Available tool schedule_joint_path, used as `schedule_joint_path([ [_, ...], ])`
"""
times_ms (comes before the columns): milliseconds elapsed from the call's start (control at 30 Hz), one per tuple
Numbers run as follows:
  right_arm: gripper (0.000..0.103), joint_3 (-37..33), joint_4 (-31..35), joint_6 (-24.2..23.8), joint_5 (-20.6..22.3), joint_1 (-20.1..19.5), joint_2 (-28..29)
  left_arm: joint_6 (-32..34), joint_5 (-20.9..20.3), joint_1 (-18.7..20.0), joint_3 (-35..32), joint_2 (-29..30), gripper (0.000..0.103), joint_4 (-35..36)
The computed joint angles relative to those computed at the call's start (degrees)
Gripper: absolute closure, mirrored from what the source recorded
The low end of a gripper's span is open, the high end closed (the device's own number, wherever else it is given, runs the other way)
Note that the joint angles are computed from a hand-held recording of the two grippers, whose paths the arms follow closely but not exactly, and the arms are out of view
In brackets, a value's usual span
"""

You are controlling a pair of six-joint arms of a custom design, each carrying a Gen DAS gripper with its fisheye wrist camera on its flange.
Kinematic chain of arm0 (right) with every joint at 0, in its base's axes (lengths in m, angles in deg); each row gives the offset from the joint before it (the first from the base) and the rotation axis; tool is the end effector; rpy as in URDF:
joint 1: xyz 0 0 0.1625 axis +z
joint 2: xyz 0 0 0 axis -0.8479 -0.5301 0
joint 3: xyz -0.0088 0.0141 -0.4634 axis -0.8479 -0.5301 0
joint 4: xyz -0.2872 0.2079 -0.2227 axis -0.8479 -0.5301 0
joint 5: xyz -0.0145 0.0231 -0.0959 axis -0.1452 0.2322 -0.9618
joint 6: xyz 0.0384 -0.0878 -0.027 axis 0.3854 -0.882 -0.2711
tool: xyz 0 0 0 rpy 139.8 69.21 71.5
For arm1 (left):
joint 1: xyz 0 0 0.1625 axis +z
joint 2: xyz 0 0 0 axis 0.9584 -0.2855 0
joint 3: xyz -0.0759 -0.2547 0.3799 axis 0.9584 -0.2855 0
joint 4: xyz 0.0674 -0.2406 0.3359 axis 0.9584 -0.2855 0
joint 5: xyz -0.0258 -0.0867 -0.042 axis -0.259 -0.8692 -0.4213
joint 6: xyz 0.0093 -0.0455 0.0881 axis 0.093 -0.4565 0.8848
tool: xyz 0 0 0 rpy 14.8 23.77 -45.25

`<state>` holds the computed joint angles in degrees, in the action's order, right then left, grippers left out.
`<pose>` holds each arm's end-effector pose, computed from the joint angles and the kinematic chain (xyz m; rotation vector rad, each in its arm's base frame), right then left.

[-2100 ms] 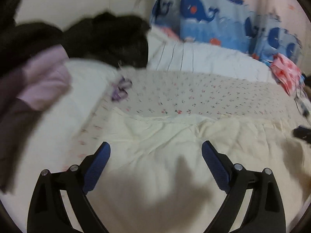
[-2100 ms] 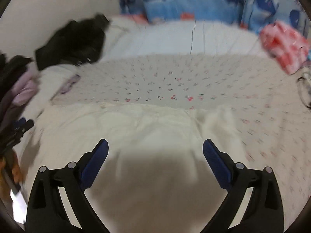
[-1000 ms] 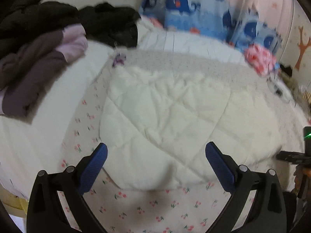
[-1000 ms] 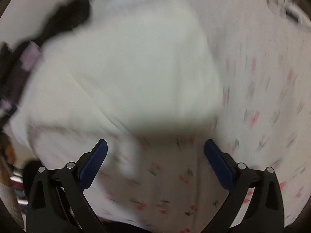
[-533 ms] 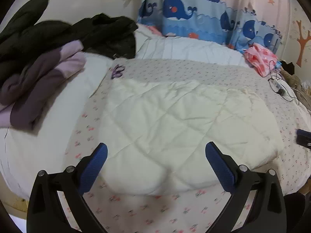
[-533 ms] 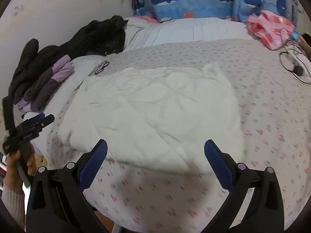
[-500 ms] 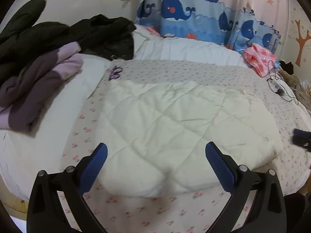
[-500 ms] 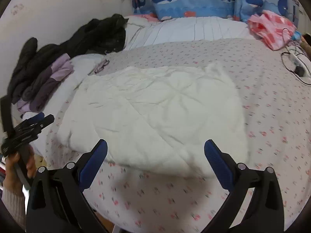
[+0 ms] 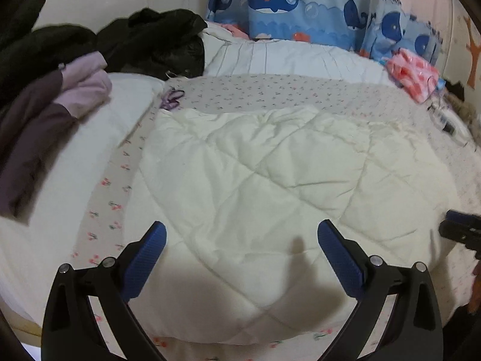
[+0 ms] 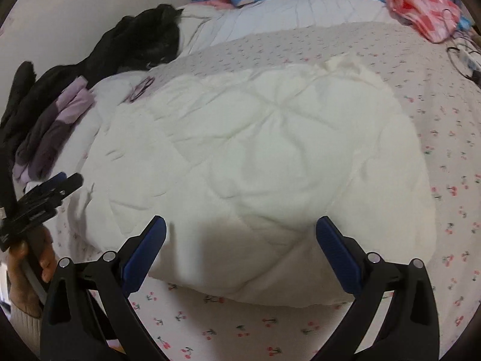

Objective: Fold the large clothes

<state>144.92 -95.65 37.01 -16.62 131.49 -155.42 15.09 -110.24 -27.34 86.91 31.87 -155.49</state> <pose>-0.0789 -0.6838 0.4011 0.4215 -2.6649 0.6013 -0.3486 -0.6745 -0.0348 0.3533 2.2318 -0.8434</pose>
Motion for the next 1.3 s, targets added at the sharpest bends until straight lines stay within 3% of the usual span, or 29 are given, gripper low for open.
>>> schedule_joint_path([
  [67,0.007,-1.40,2.28,-0.34,-1.38,-0.31,0.84,1.12,0.11,-0.30,-0.26,0.46,0.006,-1.42],
  [400,0.006,2.97,-3.02,-2.31,-2.41,-0.45,-0.52,5.44,4.33,-2.00,0.39,1.52,0.006,-2.99],
  [733,0.006,4.22,2.61,1.87,-0.44,-1.69,-3.76,8.25,5.58,-3.24,2.73,0.65,0.006,-8.75],
  [800,0.007,4.10,5.70,4.05,1.65,-2.77,-4.96,6.64,2.47,-2.79,3.63,-0.59,0.006,-7.70],
  [900,0.007,2.36,11.84,8.53,5.33,-4.87,-5.90,-0.68,-6.93,-0.47,5.09,-3.93,0.006,-3.04],
  [1000,0.007,1.12,14.07,13.38,9.25,-7.73,-6.62,-7.95,-16.13,2.54,7.44,-7.31,0.006,-2.78],
  [1167,0.007,-2.47,17.45,22.60,18.35,-12.60,-5.98,-16.61,-21.35,5.78,12.37,-11.53,0.006,-5.24],
  [1300,0.007,-4.27,17.69,25.92,21.09,-14.04,-4.91,-19.24,-23.57,7.04,15.24,-13.59,0.006,-4.74],
])
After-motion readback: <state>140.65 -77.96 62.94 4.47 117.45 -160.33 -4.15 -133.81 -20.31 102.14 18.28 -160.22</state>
